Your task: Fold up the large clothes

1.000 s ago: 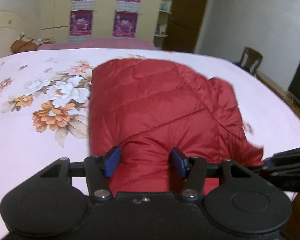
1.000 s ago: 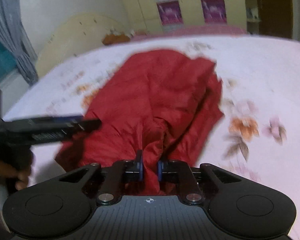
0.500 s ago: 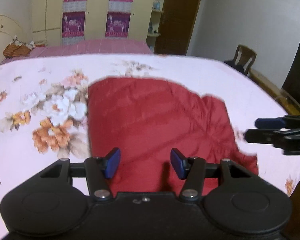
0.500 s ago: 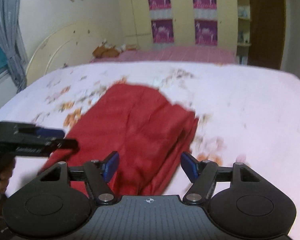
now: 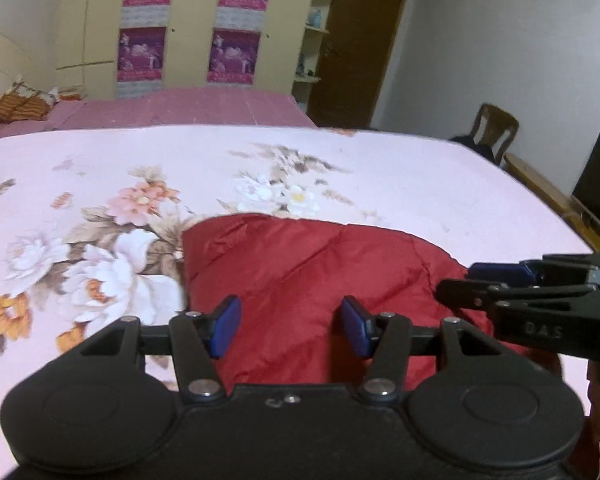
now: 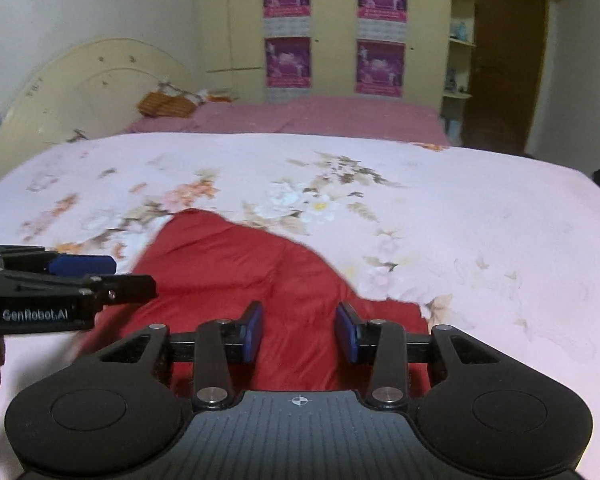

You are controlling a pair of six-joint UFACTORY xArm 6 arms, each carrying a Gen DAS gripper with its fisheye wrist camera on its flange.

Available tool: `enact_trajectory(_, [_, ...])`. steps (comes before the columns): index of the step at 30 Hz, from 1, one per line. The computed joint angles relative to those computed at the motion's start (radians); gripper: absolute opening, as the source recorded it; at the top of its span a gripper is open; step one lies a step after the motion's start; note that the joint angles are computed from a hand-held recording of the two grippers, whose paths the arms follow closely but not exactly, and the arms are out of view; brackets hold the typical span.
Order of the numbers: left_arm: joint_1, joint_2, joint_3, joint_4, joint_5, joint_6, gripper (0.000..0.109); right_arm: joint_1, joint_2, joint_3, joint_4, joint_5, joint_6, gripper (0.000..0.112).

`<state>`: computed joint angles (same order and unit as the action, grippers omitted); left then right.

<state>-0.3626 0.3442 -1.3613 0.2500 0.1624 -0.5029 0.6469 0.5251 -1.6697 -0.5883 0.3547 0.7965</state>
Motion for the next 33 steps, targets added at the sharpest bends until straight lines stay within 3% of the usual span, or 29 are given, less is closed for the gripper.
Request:
enact_trajectory(5, [-0.006, 0.068, -0.037, -0.093, 0.017, 0.107, 0.055, -0.012, 0.074, -0.039, 0.002, 0.039, 0.039, 0.040])
enact_trajectory(10, [-0.006, 0.080, -0.062, -0.065, 0.031, 0.078, 0.055, -0.020, 0.059, -0.010, -0.023, 0.018, 0.103, 0.040])
enact_trajectory(19, [-0.001, 0.162, -0.161, -0.042, 0.088, 0.075, 0.058, -0.034, 0.092, -0.007, 0.046, -0.001, 0.079, 0.040])
enact_trajectory(22, [-0.003, 0.117, -0.128, 0.039, 0.098, -0.003, 0.055, -0.026, 0.068, -0.013, 0.108, 0.043, -0.005, 0.040])
enact_trajectory(32, [-0.035, -0.195, 0.238, 0.051, -0.033, -0.084, 0.055, -0.006, -0.222, 0.317, -0.050, -0.104, 0.075, 0.042])
enact_trajectory(33, [-0.042, -0.221, 0.266, 0.055, -0.033, -0.093, 0.055, -0.002, -0.252, 0.355, -0.030, -0.122, 0.051, 0.048])
